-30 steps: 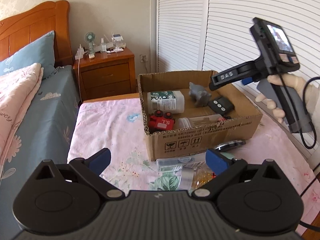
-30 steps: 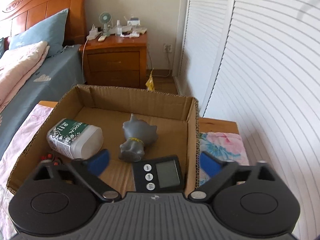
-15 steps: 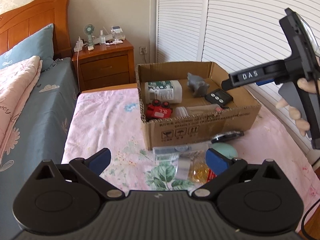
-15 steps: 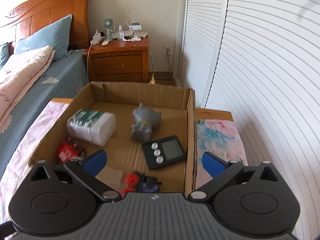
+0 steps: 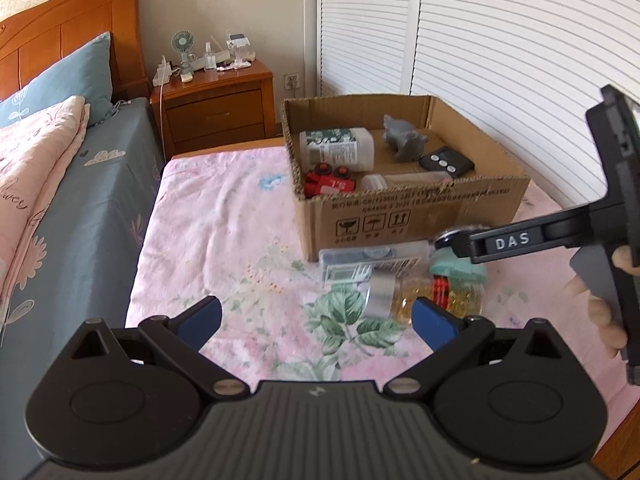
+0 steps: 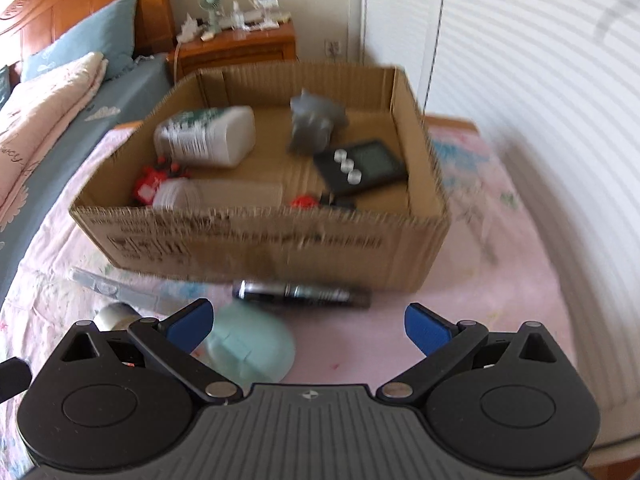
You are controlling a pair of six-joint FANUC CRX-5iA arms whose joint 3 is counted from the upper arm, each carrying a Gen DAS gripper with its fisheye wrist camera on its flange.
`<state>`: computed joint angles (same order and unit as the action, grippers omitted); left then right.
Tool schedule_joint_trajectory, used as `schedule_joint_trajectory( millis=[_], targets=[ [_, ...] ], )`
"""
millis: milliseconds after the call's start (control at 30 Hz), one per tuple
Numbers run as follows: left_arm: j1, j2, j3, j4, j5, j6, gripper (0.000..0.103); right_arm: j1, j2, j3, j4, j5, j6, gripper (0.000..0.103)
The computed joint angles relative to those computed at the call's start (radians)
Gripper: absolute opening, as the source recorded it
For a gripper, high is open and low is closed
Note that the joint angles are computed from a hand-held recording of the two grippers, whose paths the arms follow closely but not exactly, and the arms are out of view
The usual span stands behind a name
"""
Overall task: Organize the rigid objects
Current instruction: 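Move the left gripper to the capsule bottle and close it around the bottle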
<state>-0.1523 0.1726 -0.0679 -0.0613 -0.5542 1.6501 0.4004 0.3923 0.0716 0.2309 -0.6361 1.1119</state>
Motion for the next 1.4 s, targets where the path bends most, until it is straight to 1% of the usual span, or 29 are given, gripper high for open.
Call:
schedule_joint_trajectory(
  millis=[100, 200, 300, 500, 567, 700, 800, 933, 1033, 1133, 1200, 1367, 1400],
  targets=[
    [0.008, -0.006, -0.011, -0.002, 0.003, 0.005, 0.101, 0.010, 0.019, 0.012, 0.007, -0.022, -0.032, 0.103],
    [0.024, -0.011, -0.029, 0.026, 0.012, -0.006, 0.101, 0.017, 0.037, 0.026, 0.010, -0.038, -0.035, 0.103],
    [0.035, -0.012, -0.039, 0.042, 0.017, -0.020, 0.101, 0.024, 0.040, 0.013, 0.037, -0.021, -0.058, 0.103],
    [0.043, -0.012, -0.054, 0.071, 0.026, -0.059, 0.101, 0.034, 0.070, 0.024, 0.080, -0.033, -0.122, 0.103],
    [0.044, -0.010, -0.056, 0.082, 0.028, -0.071, 0.101, 0.041, 0.064, -0.012, 0.151, -0.013, -0.179, 0.103],
    [0.041, -0.003, -0.059, 0.106, 0.031, -0.103, 0.101, 0.028, 0.046, -0.044, 0.159, 0.000, -0.199, 0.103],
    [0.036, 0.003, -0.065, 0.145, 0.038, -0.156, 0.101, 0.011, 0.027, -0.070, 0.157, 0.006, -0.190, 0.103],
    [0.035, 0.021, -0.100, 0.286, 0.071, -0.301, 0.101, -0.010, -0.003, -0.106, 0.135, 0.020, -0.146, 0.103],
    [0.029, 0.042, -0.110, 0.364, 0.071, -0.387, 0.101, -0.017, -0.025, -0.151, 0.161, 0.051, -0.153, 0.103],
    [0.019, 0.066, -0.106, 0.405, 0.052, -0.440, 0.101, -0.020, -0.045, -0.187, 0.176, 0.083, -0.157, 0.103],
    [0.013, 0.081, -0.102, 0.418, 0.041, -0.459, 0.101, -0.021, -0.052, -0.200, 0.183, 0.097, -0.156, 0.103],
    [-0.010, 0.128, -0.055, 0.375, -0.006, -0.421, 0.101, -0.024, -0.056, -0.206, 0.172, 0.111, -0.129, 0.103],
    [-0.014, 0.132, -0.052, 0.368, -0.004, -0.414, 0.101, -0.025, -0.058, -0.208, 0.167, 0.116, -0.118, 0.103]
  ],
)
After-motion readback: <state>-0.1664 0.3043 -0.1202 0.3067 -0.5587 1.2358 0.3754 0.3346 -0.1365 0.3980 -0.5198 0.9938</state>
